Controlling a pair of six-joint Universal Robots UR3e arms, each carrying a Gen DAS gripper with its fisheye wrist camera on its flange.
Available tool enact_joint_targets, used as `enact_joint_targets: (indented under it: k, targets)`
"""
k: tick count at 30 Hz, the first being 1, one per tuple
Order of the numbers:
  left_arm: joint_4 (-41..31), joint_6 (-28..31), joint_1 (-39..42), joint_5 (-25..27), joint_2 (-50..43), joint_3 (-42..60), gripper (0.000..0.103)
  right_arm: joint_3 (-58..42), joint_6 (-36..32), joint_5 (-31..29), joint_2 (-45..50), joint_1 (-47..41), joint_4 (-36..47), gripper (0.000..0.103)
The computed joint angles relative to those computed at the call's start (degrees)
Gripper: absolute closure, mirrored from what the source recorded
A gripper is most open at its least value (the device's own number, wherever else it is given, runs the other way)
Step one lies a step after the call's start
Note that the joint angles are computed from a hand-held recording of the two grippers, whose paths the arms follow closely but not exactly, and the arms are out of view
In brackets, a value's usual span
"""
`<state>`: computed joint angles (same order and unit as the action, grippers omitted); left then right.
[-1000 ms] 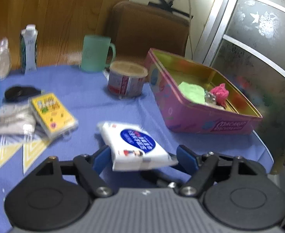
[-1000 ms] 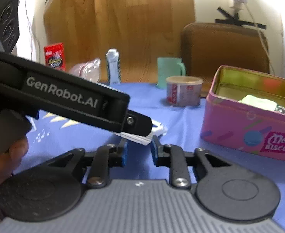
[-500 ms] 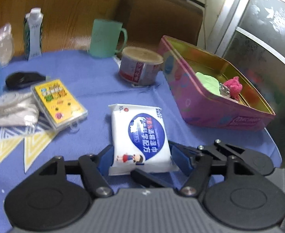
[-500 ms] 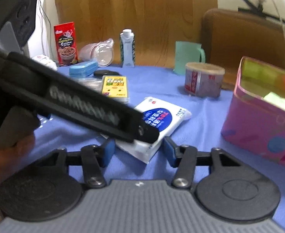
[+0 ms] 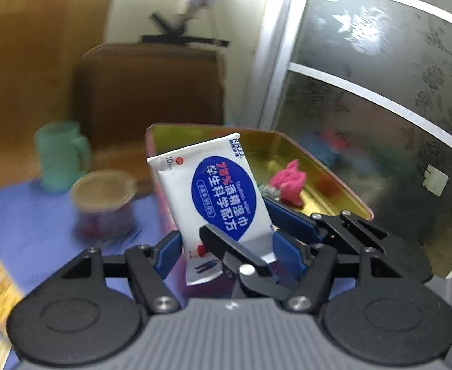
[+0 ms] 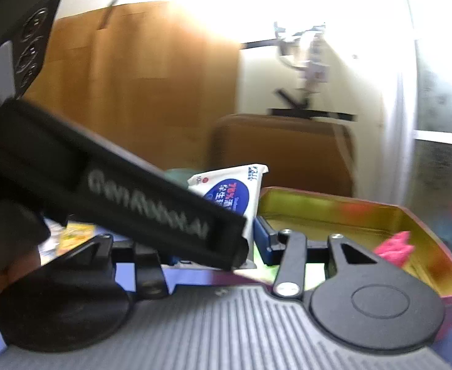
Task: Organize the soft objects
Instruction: 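Lift the wet-wipe pack into the pink tin and open the left gripper, then grasp the yellow cartoon card in its clear case with the left gripper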
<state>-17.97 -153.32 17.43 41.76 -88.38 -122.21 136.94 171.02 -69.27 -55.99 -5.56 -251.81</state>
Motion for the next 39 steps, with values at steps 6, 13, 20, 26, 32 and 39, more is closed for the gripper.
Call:
enact_joint_targets:
  k: [6, 13, 20, 26, 32, 39]
  targets:
    - [9.22, -10.21, -7.85, 7.54, -10.40, 7.12, 0.035, -12.09, 3.08, -8.17, 3.25, -0.80, 11.50, 0.042]
    - [8.16, -1.84, 5.72, -4.13, 2.54, -9.11, 0.033, -6.38, 5.75, -0.95, 5.42, -2.91, 0.92, 0.038]
    - [-21.59, 20.14, 31.15, -15.38, 22.00, -18.24, 0.030, -9.21, -1.01, 5.38, 2.16, 5.42, 13.35, 0.038]
    - [-33.21, 27.27, 44.11, -12.10, 22.38, -17.00, 0.030, -24.15, -8.15, 4.71, 3.58, 16.00, 39.54, 0.037]
    - [-44.86, 33.47, 49.97, -10.86, 20.47, -13.75, 0.030, -45.95, -4.88, 3.85, 9.87, 19.55, 63.27, 0.025]
    - [-54.87, 37.58, 49.12, -9.04, 16.65, -8.69, 0.030, -40.49, -5.87, 2.73, 7.63, 21.62, 61.48, 0.044]
